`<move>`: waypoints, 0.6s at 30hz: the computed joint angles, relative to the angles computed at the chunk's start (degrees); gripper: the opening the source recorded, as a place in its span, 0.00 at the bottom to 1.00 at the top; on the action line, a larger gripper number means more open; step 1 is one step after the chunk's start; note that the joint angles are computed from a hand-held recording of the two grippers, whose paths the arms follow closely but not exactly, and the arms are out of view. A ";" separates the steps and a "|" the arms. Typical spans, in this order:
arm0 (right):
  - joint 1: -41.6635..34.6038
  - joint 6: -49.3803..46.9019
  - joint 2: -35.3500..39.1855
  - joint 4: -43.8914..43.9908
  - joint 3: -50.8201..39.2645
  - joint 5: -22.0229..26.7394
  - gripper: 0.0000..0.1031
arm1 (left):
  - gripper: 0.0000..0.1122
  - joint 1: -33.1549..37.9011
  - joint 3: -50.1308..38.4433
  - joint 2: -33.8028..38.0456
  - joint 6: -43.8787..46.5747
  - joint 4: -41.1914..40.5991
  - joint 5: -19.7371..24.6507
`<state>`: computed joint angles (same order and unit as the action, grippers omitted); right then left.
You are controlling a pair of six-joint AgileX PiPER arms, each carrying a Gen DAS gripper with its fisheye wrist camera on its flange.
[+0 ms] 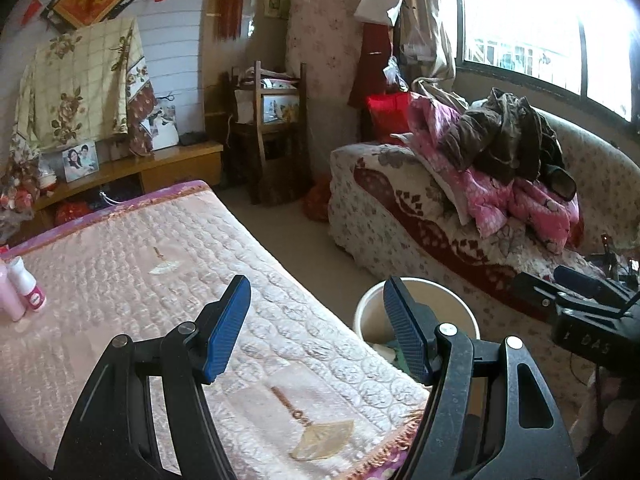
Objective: Collect trash
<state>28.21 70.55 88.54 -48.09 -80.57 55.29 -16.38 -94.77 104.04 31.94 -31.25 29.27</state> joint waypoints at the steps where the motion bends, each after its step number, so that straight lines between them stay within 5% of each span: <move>1: 0.62 -0.24 0.20 0.02 -0.70 0.63 0.75 | 0.60 0.27 0.47 -0.26 0.66 -0.23 -0.67; 10: 5.89 -3.94 1.46 -3.49 -6.72 7.01 0.82 | 0.60 2.95 -0.76 0.23 -1.04 2.73 -1.18; 18: 6.29 -0.95 -1.69 -5.78 -3.83 6.07 0.83 | 0.60 2.42 1.42 -2.13 -0.74 2.20 -2.62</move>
